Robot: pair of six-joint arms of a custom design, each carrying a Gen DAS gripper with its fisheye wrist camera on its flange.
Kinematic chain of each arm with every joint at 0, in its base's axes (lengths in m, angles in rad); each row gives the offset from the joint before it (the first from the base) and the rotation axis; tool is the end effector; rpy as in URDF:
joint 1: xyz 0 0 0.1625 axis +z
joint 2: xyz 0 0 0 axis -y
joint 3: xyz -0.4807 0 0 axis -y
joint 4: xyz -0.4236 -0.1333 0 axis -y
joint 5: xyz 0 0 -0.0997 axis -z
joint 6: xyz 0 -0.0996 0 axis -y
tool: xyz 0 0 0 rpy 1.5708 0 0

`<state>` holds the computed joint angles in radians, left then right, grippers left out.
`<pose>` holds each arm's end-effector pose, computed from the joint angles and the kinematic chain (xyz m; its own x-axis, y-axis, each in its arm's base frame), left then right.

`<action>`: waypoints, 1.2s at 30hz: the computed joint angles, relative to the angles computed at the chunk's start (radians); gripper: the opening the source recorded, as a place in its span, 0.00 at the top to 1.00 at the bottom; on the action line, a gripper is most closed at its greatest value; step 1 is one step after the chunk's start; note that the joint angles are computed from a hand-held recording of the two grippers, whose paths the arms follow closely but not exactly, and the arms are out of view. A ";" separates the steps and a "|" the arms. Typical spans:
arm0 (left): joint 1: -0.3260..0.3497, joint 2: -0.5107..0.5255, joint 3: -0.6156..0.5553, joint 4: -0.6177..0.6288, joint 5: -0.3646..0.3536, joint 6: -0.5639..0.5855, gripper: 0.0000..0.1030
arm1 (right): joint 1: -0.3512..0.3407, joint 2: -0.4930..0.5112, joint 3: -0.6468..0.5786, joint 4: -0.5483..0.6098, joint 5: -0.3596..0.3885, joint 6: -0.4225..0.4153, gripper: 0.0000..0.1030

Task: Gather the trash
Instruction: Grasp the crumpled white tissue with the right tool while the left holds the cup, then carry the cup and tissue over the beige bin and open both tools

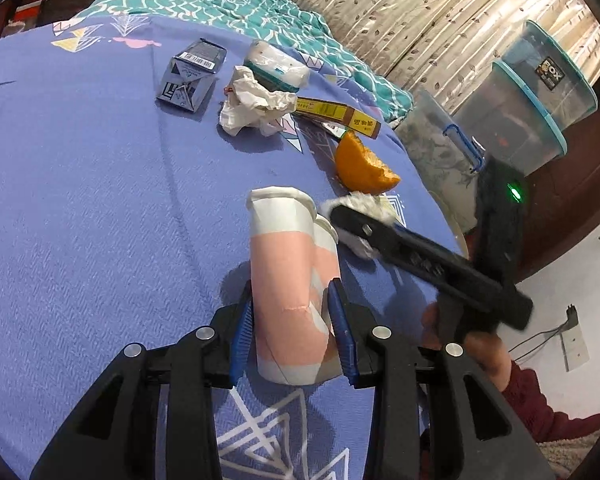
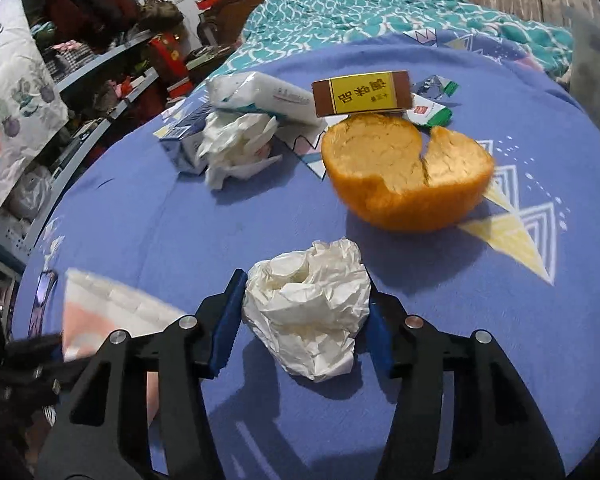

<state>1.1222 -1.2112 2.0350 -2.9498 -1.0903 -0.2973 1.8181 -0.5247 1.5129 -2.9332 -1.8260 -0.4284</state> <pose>-0.0935 -0.6078 0.2791 -0.9730 -0.0665 -0.2211 0.0874 0.7805 -0.6191 0.2951 -0.7270 -0.0037 -0.7793 -0.5090 0.3656 -0.6064 0.7597 -0.2349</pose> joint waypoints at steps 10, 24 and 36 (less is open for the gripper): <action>-0.014 0.034 -0.024 0.016 0.001 0.021 0.67 | -0.036 -0.115 0.186 -0.151 -0.002 -0.030 0.40; -0.012 0.035 -0.033 0.053 0.031 -0.038 0.37 | -0.065 -0.190 0.263 -0.189 0.080 -0.040 0.10; -0.039 0.080 -0.068 0.066 0.062 0.009 0.48 | -0.062 -0.169 0.249 -0.131 0.024 -0.118 0.59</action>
<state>1.0829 -1.1314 1.9675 -2.8841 -1.0281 -0.2887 1.7560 -0.6936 1.7615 -3.0640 -1.8018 -0.5467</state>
